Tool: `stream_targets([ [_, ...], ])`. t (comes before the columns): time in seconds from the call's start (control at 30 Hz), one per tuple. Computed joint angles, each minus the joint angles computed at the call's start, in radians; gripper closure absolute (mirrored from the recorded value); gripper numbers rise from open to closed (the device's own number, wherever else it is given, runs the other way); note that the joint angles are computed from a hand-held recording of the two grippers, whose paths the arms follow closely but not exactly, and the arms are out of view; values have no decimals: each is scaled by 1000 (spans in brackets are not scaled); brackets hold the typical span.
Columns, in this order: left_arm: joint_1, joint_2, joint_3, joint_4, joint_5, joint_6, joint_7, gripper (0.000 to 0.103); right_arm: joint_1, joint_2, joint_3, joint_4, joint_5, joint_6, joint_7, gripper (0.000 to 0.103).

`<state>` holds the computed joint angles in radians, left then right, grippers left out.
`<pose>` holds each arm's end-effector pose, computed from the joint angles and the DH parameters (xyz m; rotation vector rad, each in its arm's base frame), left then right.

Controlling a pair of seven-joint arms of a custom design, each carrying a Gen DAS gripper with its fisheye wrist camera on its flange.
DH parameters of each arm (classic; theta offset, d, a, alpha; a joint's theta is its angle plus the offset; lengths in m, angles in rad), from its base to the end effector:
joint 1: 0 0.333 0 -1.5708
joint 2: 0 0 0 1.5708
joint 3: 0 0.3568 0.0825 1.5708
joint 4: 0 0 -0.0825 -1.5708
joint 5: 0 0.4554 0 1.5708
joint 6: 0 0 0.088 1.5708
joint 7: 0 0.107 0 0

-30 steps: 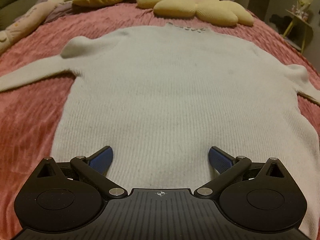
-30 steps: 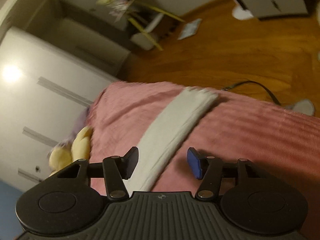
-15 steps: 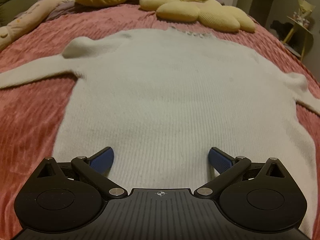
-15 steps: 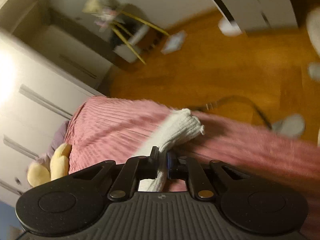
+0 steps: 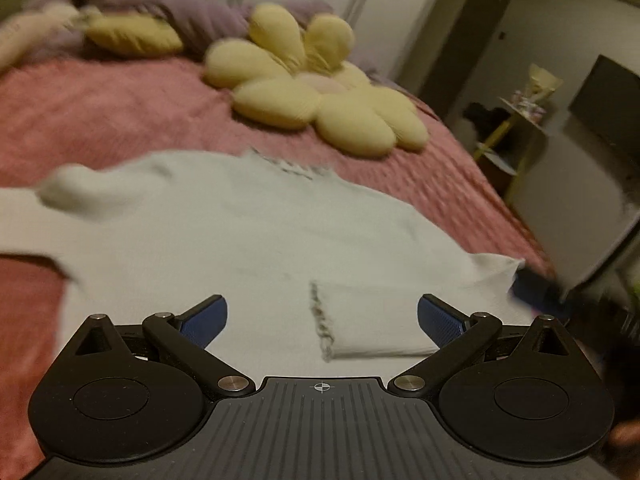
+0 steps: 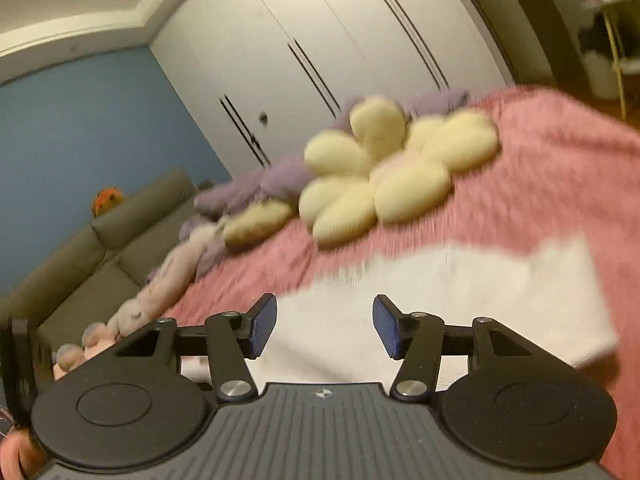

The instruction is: Fold small clothes

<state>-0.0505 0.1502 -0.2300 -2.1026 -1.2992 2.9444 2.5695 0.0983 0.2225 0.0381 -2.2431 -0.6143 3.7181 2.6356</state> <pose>0.6392 -0.1150 0.3874 -1.8428 1.9420 -1.1954 0.6029 0.1585 0.3949 -1.2503 1.5124 -0.2719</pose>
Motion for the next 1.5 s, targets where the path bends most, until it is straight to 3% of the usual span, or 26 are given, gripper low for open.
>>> stream_targets([
  [0.17, 17, 136, 10, 123, 130, -149, -179, 3, 1, -36, -12, -109, 82, -36, 38, 50],
  [0.23, 15, 183, 11, 164, 223, -187, -281, 20, 4, -66, -17, -155, 108, -67, 30, 50],
  [0.4, 55, 256, -28, 221, 299, -234, -366, 20, -11, -127, -27, -259, 124, -71, 45, 50],
  [0.47, 83, 274, -59, 239, 263, -244, -343, 33, -8, -135, -31, -283, 138, -65, 42, 50],
  [0.5, 82, 282, -56, 251, 280, -261, -373, 47, -5, -137, -30, -289, 149, -66, 44, 50],
  [0.6, 65, 296, -49, 276, 358, -270, -423, 63, -4, -137, -30, -301, 145, -61, 73, 50],
  [0.67, 72, 287, -62, 274, 371, -272, -404, 93, -1, -129, -28, -293, 148, -62, 78, 50],
  [0.83, 146, 209, -129, 225, 159, -254, -173, 94, 9, -136, -25, -271, 158, -80, 58, 47],
  [0.93, 157, 152, -103, 195, 60, -227, -50, 94, 11, -137, -23, -249, 146, -81, 59, 43],
  [1.0, 127, 136, -50, 181, 115, -169, -78, 94, 14, -129, -20, -228, 136, -80, 56, 43],
  [1.1, 62, 143, 47, 151, 355, -48, -279, 94, 10, -105, -10, -185, 101, -94, 82, 43],
  [1.17, 37, 155, 97, 136, 499, -23, -401, 94, -6, -78, 1, -146, 49, -102, 137, 43],
  [1.27, 74, 178, 78, 138, 537, -39, -438, 91, -37, -30, 24, -83, -27, -116, 231, 42],
  [1.33, 120, 198, 32, 150, 509, -46, -429, 74, -68, 6, 47, -36, -87, -132, 315, 42],
  [1.37, 138, 209, 13, 159, 494, -53, -427, 71, -71, 17, 51, -21, -93, -145, 332, 42],
  [1.4, 158, 221, -10, 170, 471, -62, -414, 74, -77, 32, 58, -4, -96, -152, 350, 42],
  [1.43, 174, 234, -26, 186, 454, -75, -398, 90, -84, 47, 64, 9, -94, -153, 371, 42],
  [1.5, 169, 244, -22, 199, 476, -77, -405, 93, -87, 74, 70, 28, -59, -161, 405, 43],
])
